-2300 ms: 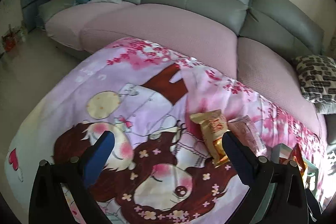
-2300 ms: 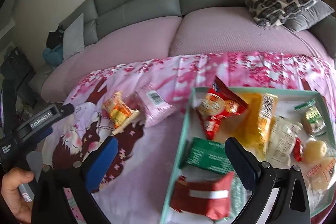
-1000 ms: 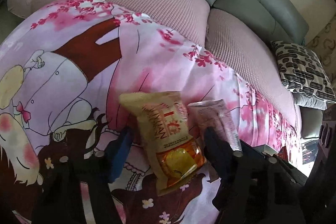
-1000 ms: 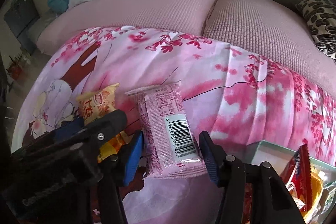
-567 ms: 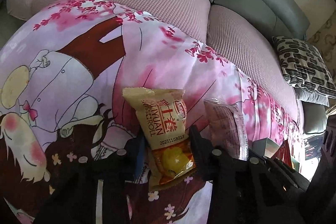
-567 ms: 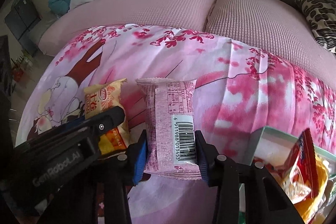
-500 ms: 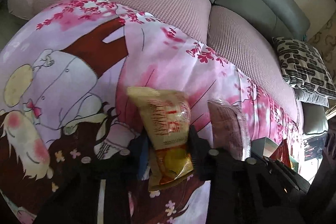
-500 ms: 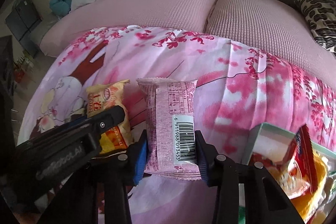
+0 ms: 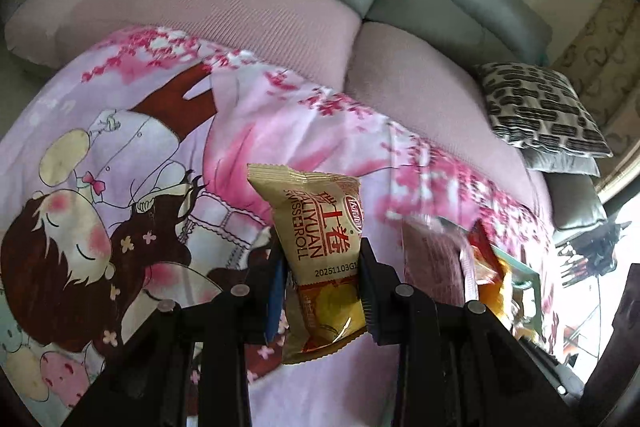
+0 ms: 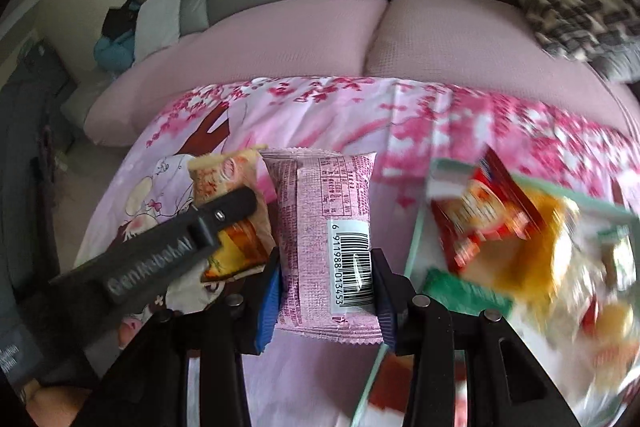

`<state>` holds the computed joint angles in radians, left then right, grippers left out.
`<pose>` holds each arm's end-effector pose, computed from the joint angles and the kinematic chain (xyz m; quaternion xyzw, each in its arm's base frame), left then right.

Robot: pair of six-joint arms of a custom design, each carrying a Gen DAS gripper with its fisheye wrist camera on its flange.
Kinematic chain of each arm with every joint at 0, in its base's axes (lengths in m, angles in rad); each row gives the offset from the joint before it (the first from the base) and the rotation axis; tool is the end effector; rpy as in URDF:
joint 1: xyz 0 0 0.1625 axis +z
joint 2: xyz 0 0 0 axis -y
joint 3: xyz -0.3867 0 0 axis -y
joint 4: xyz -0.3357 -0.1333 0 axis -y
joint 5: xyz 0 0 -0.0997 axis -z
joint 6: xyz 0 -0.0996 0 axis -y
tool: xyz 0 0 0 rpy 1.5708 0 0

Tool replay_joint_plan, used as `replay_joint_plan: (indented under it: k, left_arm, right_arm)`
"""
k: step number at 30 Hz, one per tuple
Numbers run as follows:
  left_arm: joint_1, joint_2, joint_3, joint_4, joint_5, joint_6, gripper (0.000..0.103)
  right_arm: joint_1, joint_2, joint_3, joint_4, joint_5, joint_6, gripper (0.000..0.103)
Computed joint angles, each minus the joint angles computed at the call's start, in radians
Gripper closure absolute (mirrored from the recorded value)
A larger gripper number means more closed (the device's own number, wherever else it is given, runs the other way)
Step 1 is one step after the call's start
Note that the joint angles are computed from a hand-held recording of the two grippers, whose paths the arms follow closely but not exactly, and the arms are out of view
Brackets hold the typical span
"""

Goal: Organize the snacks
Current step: 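Carry the yellow bag with left tool while right tool carries the pink packet to the tray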

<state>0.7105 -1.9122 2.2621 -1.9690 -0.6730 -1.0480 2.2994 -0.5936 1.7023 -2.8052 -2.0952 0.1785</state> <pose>-0.0809 -0.3482 0.3546 -0.0948 0.8957 -0.3665 0.2331 0.4484 -0.3771 0.0053 0.2461 -0.9321 0.1679 0.2060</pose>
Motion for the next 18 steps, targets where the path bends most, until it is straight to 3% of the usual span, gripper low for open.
replay_joint_plan:
  k: [12,18]
  left_arm:
    - [-0.233,-0.066,-0.003,0.292,0.041,-0.187,0.069]
    - [-0.265,-0.016,-0.002,0.250,0.026,-0.143,0.069]
  right_arm:
    - [0.021,-0.187,0.276,-0.178,-0.099,0.167,0.059]
    - [-0.006,-0.257,0.358,-0.246,-0.134,0.175,0.059]
